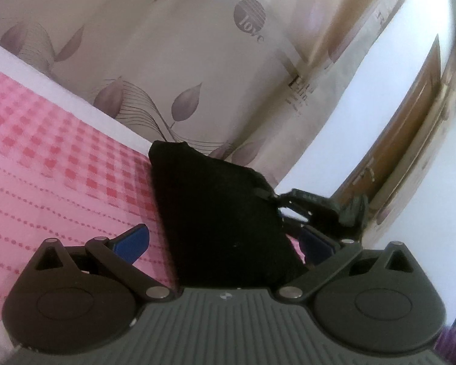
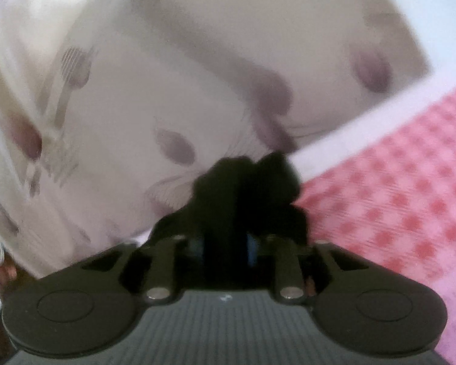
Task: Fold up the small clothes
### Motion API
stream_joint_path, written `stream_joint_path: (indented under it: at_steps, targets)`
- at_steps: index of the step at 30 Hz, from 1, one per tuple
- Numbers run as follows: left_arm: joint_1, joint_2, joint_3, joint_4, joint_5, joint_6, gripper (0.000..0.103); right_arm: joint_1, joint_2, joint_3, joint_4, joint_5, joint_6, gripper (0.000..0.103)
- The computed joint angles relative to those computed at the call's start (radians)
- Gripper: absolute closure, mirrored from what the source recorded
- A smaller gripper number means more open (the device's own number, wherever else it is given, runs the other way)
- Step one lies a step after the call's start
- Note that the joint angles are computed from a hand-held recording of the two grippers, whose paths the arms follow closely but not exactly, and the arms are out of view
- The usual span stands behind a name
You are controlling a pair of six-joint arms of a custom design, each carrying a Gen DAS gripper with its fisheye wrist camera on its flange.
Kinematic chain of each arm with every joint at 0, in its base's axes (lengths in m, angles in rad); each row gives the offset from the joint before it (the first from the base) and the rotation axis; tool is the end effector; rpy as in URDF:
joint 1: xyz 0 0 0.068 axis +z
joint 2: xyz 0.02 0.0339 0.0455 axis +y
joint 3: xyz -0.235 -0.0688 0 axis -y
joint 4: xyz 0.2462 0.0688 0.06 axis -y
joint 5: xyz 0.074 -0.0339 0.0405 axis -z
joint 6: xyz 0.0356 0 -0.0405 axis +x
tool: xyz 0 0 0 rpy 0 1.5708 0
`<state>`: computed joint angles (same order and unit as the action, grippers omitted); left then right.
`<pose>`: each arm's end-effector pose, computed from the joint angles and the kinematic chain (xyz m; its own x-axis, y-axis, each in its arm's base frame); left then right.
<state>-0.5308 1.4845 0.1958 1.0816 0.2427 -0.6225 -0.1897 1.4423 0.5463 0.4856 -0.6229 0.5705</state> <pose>0.1959 -0.1249 0.1055 -0.5488 -0.3341 -0.7662 0.4606 0.6441 -0.6108 0.2837 -0.0333 0.1507 -0.5308 0.5485 -0.6460 -0.1017 0.7156 0.6911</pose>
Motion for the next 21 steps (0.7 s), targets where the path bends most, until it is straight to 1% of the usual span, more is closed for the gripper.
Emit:
stream_joint_path:
  at_steps: [2, 3, 5, 6, 8, 9, 10, 11, 12, 13, 14, 15, 17, 19, 20, 21]
  targets:
    - [-0.021, -0.077, 0.029, -0.119, -0.012, 0.042, 0.000, -0.059, -0.097, -0.110, 0.085, -0.051, 0.054, 0.053]
    - [-0.029, -0.095, 0.048, -0.150, -0.004, 0.059, 0.000, -0.095, -0.172, -0.171, 0.099, -0.092, 0.067, 0.051]
    - [-0.055, -0.119, 0.106, -0.232, -0.010, 0.103, 0.000, -0.150, -0.360, -0.279, 0.048, -0.158, 0.035, 0.049]
    - [-0.077, -0.126, 0.143, -0.284, -0.036, 0.127, 0.000, -0.168, -0.474, -0.314, -0.055, -0.179, -0.022, 0.049]
    - [-0.103, -0.092, 0.203, -0.309, -0.053, 0.162, 0.000, -0.157, -0.655, -0.354, -0.276, -0.174, -0.134, 0.049]
    - [-0.123, -0.073, 0.233, -0.331, -0.086, 0.186, 0.000, -0.138, -0.706, -0.374, -0.329, -0.164, -0.168, 0.049]
    - [-0.150, -0.051, 0.265, -0.365, -0.141, 0.213, 0.001, -0.100, -0.760, -0.387, -0.401, -0.120, -0.214, 0.051]
    - [-0.170, -0.024, 0.292, -0.383, -0.178, 0.230, 0.003, -0.053, -0.801, -0.392, -0.476, -0.059, -0.261, 0.060]
    - [-0.178, 0.006, 0.309, -0.383, -0.180, 0.238, 0.007, -0.010, -0.827, -0.402, -0.519, -0.016, -0.285, 0.071]
    - [-0.182, 0.028, 0.320, -0.388, -0.171, 0.251, 0.010, 0.018, -0.868, -0.419, -0.548, 0.006, -0.284, 0.089]
    - [-0.194, 0.040, 0.333, -0.413, -0.183, 0.274, 0.013, 0.018, -0.960, -0.440, -0.610, 0.003, -0.290, 0.092]
    - [-0.204, 0.043, 0.337, -0.429, -0.201, 0.302, 0.013, 0.005, -1.042, -0.452, -0.660, -0.024, -0.275, 0.094]
    - [-0.207, 0.031, 0.321, -0.436, -0.197, 0.334, 0.014, -0.053, -1.163, -0.462, -0.762, -0.106, -0.243, 0.095]
    - [-0.193, 0.013, 0.290, -0.424, -0.156, 0.331, 0.014, -0.113, -1.225, -0.459, -0.875, -0.169, -0.279, 0.095]
    - [-0.188, 0.010, 0.287, -0.433, -0.142, 0.329, 0.013, -0.123, -1.230, -0.453, -0.923, -0.152, -0.308, 0.096]
    - [-0.182, 0.010, 0.285, -0.443, -0.124, 0.328, 0.013, -0.145, -1.214, -0.450, -0.956, -0.158, -0.339, 0.096]
